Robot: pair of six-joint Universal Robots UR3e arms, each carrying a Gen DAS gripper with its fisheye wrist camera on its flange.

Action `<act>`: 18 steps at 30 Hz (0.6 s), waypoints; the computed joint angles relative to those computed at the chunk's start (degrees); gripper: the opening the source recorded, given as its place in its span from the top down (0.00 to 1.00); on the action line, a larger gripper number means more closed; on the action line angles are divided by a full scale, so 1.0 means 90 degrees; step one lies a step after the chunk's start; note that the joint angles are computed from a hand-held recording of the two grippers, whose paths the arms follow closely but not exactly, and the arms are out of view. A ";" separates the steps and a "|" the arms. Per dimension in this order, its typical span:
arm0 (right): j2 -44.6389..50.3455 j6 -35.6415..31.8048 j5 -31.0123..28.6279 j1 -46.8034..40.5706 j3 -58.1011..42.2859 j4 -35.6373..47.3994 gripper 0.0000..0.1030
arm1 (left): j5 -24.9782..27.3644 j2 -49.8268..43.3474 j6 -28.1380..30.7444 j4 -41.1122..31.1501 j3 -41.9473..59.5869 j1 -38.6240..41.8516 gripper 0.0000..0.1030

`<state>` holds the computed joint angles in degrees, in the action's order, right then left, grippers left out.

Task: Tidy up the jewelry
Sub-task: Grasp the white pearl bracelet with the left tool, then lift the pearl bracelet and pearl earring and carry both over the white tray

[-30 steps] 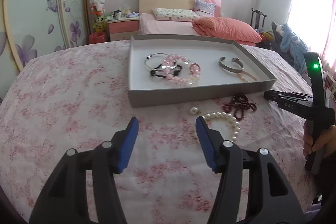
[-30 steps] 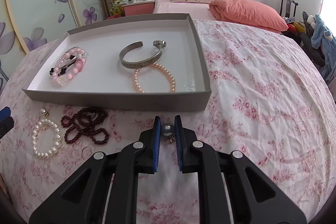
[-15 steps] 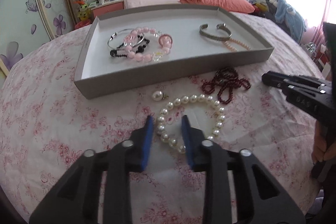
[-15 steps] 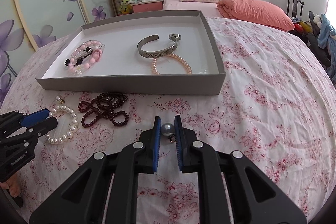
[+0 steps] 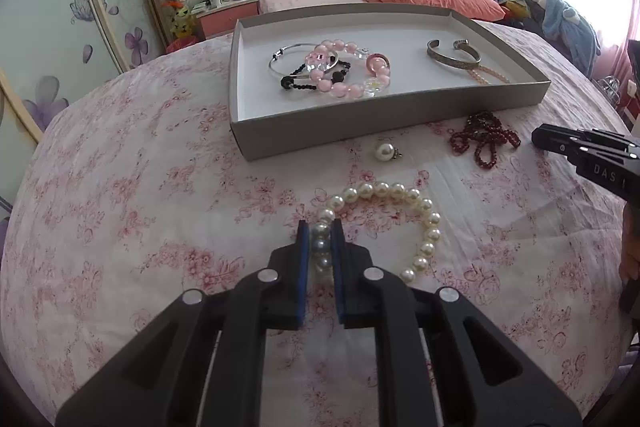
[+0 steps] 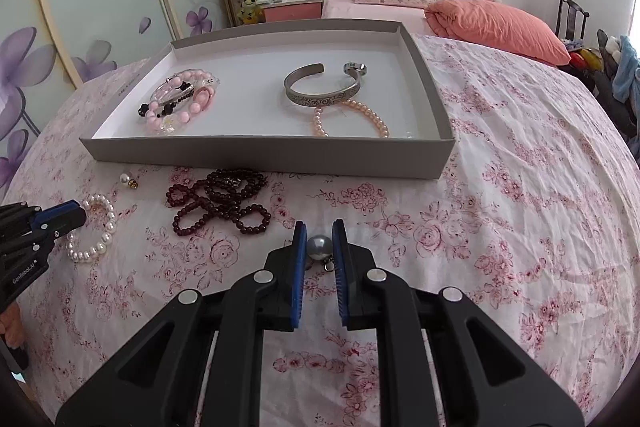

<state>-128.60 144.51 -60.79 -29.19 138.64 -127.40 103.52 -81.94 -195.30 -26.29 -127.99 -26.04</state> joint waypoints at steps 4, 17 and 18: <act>0.0080 0.0066 -0.0030 0.0053 -0.0032 -0.0064 0.86 | -0.0091 -0.0013 0.0045 0.0124 -0.0043 -0.0020 0.70; 0.0147 0.0097 -0.0043 0.0082 -0.0023 -0.0177 0.86 | 0.0201 -0.0334 -0.0008 0.0592 -0.0060 -0.0325 0.89; 0.0152 0.0124 -0.0059 0.0110 -0.0017 -0.0203 0.86 | 0.0180 -0.0324 -0.0008 0.0594 -0.0065 -0.0311 0.89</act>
